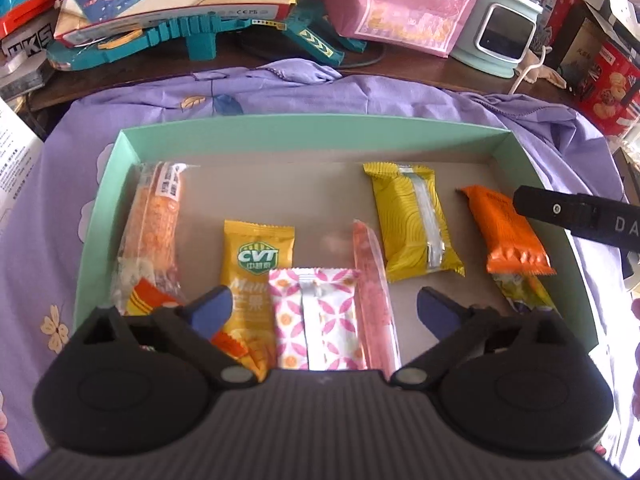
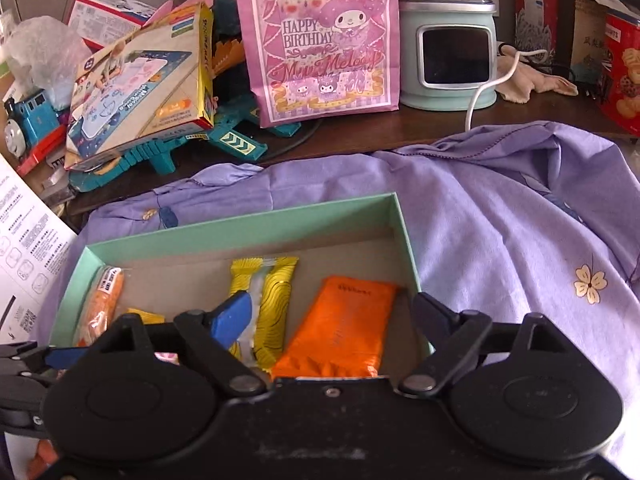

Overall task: Organize snacks
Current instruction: 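Carry both snacks into the green tray and open both grippers, then grasp the silver bag with left gripper while right gripper grasps the blue wafer packet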

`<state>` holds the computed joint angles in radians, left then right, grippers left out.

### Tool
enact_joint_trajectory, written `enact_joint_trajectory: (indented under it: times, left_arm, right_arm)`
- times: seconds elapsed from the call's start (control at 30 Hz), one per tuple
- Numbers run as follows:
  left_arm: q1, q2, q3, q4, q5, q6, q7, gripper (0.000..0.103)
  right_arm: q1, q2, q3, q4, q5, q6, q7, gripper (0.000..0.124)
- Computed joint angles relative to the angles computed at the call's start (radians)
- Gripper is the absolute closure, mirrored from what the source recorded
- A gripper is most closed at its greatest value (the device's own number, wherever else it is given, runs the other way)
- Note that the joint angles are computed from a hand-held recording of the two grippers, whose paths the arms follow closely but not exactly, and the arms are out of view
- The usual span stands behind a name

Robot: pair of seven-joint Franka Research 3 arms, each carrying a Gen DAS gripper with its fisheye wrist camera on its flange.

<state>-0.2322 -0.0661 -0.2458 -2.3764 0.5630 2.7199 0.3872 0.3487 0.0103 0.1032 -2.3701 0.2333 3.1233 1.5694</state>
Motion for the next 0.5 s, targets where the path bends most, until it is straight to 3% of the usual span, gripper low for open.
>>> enact_joint_trajectory:
  times: [0.13, 0.4, 0.5]
  left_arm:
    - [-0.007, -0.015, -0.001, -0.011, -0.034, -0.010, 0.014, 0.001]
    - [-0.026, -0.091, -0.024, -0.062, -0.057, -0.024, 0.020, 0.000]
    - [-0.038, -0.121, -0.040, -0.078, -0.060, -0.037, 0.026, 0.000]
  right_arm:
    - [-0.011, -0.042, 0.001, -0.041, -0.089, -0.011, 0.085, 0.027]
    - [-0.063, -0.180, 0.058, -0.153, -0.145, -0.043, 0.139, 0.022]
    - [-0.051, -0.244, 0.051, -0.201, -0.117, -0.056, 0.130, 0.021]
